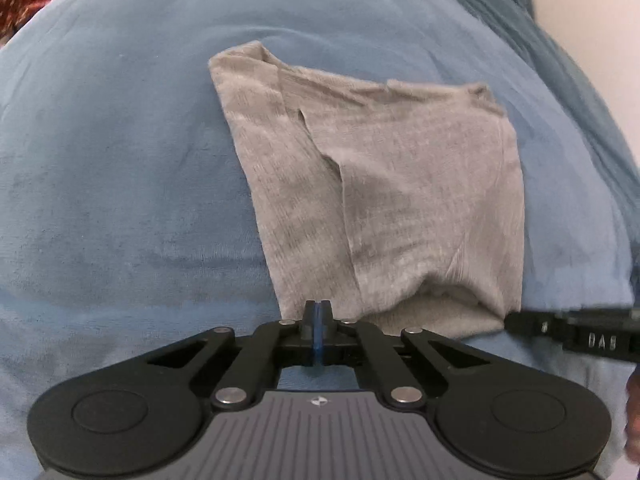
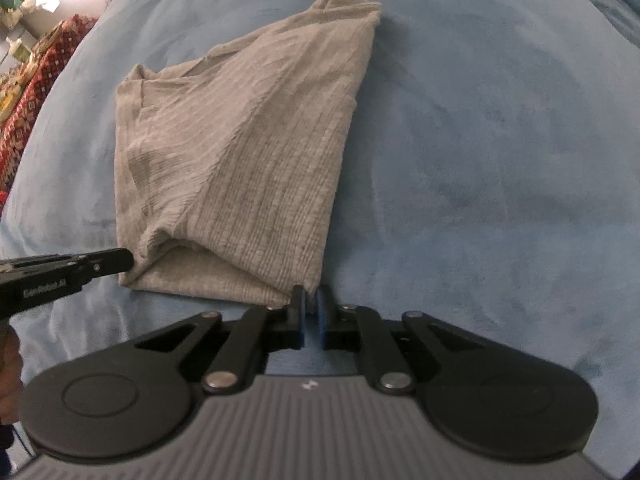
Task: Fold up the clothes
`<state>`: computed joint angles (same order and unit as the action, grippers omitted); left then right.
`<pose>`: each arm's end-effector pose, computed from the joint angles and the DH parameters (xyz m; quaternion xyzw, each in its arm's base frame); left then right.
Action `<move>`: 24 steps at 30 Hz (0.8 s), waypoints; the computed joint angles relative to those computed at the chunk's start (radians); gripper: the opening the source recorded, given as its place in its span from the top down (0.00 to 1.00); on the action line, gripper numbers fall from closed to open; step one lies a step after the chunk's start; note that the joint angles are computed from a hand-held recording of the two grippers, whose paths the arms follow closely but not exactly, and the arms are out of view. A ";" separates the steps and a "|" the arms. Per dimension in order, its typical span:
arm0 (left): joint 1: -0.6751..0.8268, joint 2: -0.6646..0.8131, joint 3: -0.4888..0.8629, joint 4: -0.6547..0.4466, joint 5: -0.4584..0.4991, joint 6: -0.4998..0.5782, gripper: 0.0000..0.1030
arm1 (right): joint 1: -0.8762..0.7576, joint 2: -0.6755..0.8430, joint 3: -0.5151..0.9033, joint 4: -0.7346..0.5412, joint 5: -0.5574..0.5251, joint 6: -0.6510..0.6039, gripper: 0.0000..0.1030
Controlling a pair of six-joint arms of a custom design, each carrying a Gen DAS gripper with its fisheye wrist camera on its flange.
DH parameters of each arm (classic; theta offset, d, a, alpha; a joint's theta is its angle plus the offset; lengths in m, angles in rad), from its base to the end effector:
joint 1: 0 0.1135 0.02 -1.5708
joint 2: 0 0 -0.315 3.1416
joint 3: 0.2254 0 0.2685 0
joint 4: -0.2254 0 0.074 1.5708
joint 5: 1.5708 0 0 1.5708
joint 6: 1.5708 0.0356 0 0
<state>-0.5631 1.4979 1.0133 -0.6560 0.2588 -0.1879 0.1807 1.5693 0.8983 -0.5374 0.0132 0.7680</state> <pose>0.2503 -0.1688 0.2603 0.2077 0.9467 -0.1949 0.1507 0.2959 0.0536 0.2103 0.2858 0.9412 0.0765 0.1633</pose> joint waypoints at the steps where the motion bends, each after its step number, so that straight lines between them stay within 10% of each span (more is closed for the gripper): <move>1: 0.007 0.001 0.009 -0.001 0.011 0.000 0.98 | -0.005 -0.013 -0.005 -0.002 -0.008 0.002 0.92; 9: 0.097 0.055 0.077 -0.056 0.047 0.021 0.85 | -0.087 -0.115 -0.058 0.007 -0.076 -0.025 0.80; 17: 0.332 0.199 0.142 -0.139 0.387 -0.010 0.80 | -0.214 -0.118 -0.154 0.202 -0.247 0.062 0.74; 24: 0.341 0.324 0.178 -0.150 0.491 0.053 0.62 | -0.309 -0.011 -0.237 0.424 -0.397 0.120 0.71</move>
